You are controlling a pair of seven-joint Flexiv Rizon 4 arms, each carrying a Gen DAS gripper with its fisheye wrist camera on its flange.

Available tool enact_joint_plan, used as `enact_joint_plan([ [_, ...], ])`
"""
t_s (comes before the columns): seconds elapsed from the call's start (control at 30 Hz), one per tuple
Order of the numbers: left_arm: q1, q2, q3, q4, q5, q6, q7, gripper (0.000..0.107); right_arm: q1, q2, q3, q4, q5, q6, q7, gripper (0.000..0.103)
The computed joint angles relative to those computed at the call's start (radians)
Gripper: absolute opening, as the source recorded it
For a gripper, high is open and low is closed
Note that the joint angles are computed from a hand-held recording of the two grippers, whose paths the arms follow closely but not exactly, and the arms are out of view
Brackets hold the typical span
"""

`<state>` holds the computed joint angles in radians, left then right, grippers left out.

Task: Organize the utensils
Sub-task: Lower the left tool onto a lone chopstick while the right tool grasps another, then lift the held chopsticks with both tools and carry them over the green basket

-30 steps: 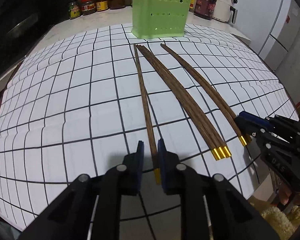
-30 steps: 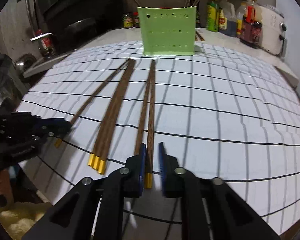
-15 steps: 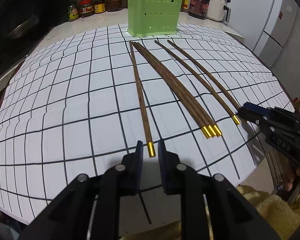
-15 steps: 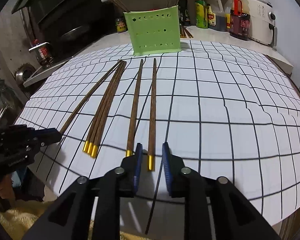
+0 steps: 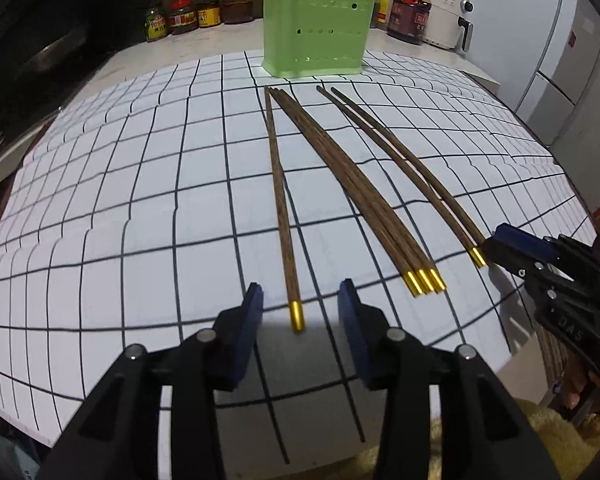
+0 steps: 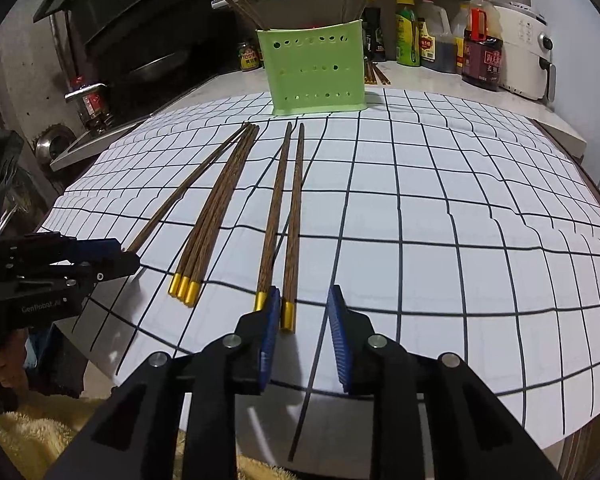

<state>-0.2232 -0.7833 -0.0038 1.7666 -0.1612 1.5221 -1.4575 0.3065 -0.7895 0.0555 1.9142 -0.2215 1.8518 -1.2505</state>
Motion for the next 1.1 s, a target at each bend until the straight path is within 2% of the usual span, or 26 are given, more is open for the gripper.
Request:
enact_joint_plan([
  [0.13,-0.03,-0.02,0.035,-0.027,0.015,0.017,-0.002,0.029,0.043,-0.014,-0.037,-0.018,0.003,0.01,-0.018,0.023],
  [0.2,-0.051,-0.028,0.059,-0.039,0.018,0.017,-0.014,0.024,0.05,-0.022,-0.039,-0.03,0.004,0.008,-0.023,0.012],
  [0.43,-0.115,-0.039,0.141,-0.059,0.051,0.006,-0.04,0.016,0.115,-0.011,-0.104,-0.007,0.037,0.005,-0.05,0.012],
  [0.57,-0.13,-0.036,0.16,-0.059,0.074,0.0,-0.049,0.01,0.154,-0.019,-0.139,0.001,0.078,0.04,-0.056,0.013],
  [0.67,-0.083,-0.032,0.111,-0.054,0.068,0.005,-0.039,0.008,0.169,-0.023,-0.148,-0.004,0.101,0.044,-0.058,0.009],
  [0.83,-0.034,-0.009,0.065,-0.021,0.049,0.041,-0.038,0.007,0.113,-0.011,-0.091,-0.018,0.087,0.011,-0.038,0.007],
  [0.9,-0.017,0.008,0.053,0.001,0.042,0.076,-0.037,0.007,0.091,0.002,-0.072,-0.015,0.084,0.018,-0.028,0.007],
  [0.97,0.025,0.028,0.009,0.029,0.035,0.121,-0.024,0.007,0.088,0.02,-0.073,-0.008,0.083,0.03,-0.026,0.007],
  [1.1,0.076,0.07,-0.047,0.078,0.031,0.233,-0.002,0.007,0.122,0.066,-0.115,0.016,0.111,0.085,-0.039,0.007],
])
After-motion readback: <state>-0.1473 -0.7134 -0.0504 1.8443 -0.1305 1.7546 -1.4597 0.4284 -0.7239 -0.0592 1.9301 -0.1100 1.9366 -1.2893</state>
